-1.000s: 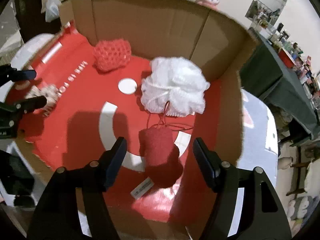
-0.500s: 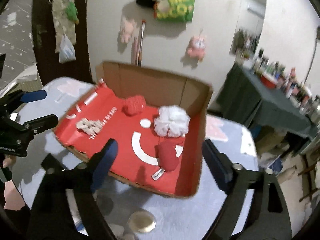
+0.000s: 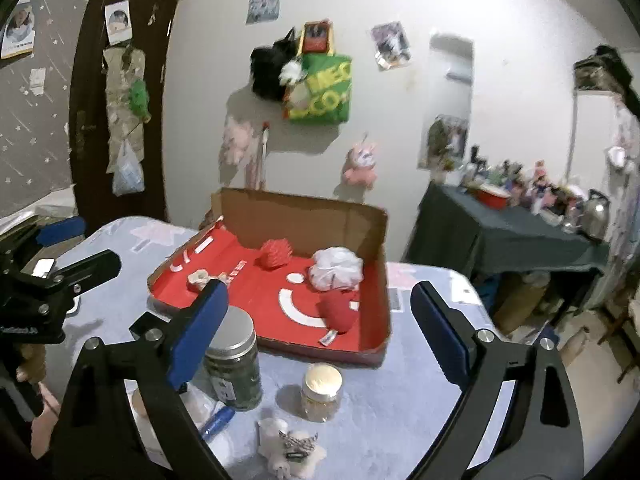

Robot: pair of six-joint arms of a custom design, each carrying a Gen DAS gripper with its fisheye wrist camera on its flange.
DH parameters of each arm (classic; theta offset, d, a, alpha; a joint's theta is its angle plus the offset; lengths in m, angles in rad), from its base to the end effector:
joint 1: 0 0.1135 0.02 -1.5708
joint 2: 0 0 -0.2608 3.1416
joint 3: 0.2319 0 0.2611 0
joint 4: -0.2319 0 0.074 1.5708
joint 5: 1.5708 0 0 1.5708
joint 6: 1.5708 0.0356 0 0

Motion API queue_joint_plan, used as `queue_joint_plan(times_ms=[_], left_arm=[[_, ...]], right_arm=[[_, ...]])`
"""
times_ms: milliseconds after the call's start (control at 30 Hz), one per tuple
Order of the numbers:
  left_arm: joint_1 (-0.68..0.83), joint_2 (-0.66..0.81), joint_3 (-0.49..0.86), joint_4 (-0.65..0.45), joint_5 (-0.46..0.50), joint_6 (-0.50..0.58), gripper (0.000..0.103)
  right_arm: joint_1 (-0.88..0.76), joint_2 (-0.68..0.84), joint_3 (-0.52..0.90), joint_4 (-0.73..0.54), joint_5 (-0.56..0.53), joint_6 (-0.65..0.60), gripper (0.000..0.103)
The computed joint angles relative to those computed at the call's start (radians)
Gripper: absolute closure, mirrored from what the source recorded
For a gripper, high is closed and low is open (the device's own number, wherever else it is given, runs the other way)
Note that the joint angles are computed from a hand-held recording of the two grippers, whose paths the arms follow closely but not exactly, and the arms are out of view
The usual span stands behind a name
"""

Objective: Organize soft objects
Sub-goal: 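Withdraw both open tools from the box toward the remaining items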

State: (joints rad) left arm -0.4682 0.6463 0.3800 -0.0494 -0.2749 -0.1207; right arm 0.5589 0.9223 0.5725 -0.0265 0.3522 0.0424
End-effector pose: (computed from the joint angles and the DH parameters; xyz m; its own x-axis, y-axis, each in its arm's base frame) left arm 0.1611 -0.0706 0.2280 -0.2996 0.0217 -0.9538 0.1692 0.9851 -0.0308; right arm 0.1944 0.1071 0.2512 -0.3209 -0.1537 -0.9346 -0.2123 0.9733 -0.0872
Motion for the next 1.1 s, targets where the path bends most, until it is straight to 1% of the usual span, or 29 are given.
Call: queue_joint_plan(times_ms=[67, 133, 200, 233, 300, 400, 467, 533, 567, 667, 767, 833, 967, 1100], left_arm=[[-0.042, -0.05, -0.036, -0.009, -0.034, -0.011, 0.0], [-0.078, -0.092, -0.063, -0.021, -0.064, -0.039, 0.0], [-0.103, -0.131, -0.099, -0.023, -0.076, -0.067, 0.0], [-0.119, -0.133, -0.108, -0.017, -0.09, -0.075, 0.0], [-0.162, -0.155, -0.14, -0.007, -0.139, -0.092, 0.0], [-0.212, -0.143, -0.174, 0.02, -0.198, -0.102, 0.0], [-0.251, -0.13, -0.202, 0.051, -0.246, -0.108, 0.0], [-0.276, -0.097, -0.231, 0.098, -0.27, -0.107, 0.0], [-0.291, -0.09, -0.248, 0.112, -0.285, -0.114, 0.0], [-0.31, -0.049, -0.277, 0.158, -0.298, -0.138, 0.0], [-0.312, 0.001, -0.304, 0.209, -0.295, -0.161, 0.0], [-0.32, 0.042, -0.32, 0.246, -0.301, -0.174, 0.0], [-0.333, 0.177, -0.354, 0.368, -0.311, -0.21, 0.0], [-0.309, 0.302, -0.363, 0.455, -0.276, -0.227, 0.0]], right_arm=[[0.059, -0.061, -0.069, 0.039, 0.089, 0.003, 0.009], [0.097, -0.111, -0.125, 0.063, 0.139, 0.022, 0.008], [0.118, -0.145, -0.168, 0.078, 0.153, 0.039, 0.005], [0.127, -0.161, -0.189, 0.086, 0.16, 0.045, 0.004], [0.154, -0.187, -0.236, 0.111, 0.197, 0.057, 0.004], [0.189, -0.219, -0.296, 0.135, 0.246, 0.078, 0.004], [0.196, -0.228, -0.331, 0.148, 0.247, 0.102, 0.004], [0.203, -0.225, -0.355, 0.158, 0.251, 0.123, 0.004], [0.219, -0.216, -0.366, 0.163, 0.27, 0.137, 0.004], [0.236, -0.198, -0.404, 0.195, 0.298, 0.161, 0.004], [0.223, -0.165, -0.432, 0.223, 0.27, 0.197, 0.004], [0.231, -0.121, -0.461, 0.276, 0.279, 0.217, 0.004], [0.239, -0.034, -0.511, 0.391, 0.285, 0.247, 0.004], [0.211, 0.069, -0.537, 0.494, 0.254, 0.272, 0.004]])
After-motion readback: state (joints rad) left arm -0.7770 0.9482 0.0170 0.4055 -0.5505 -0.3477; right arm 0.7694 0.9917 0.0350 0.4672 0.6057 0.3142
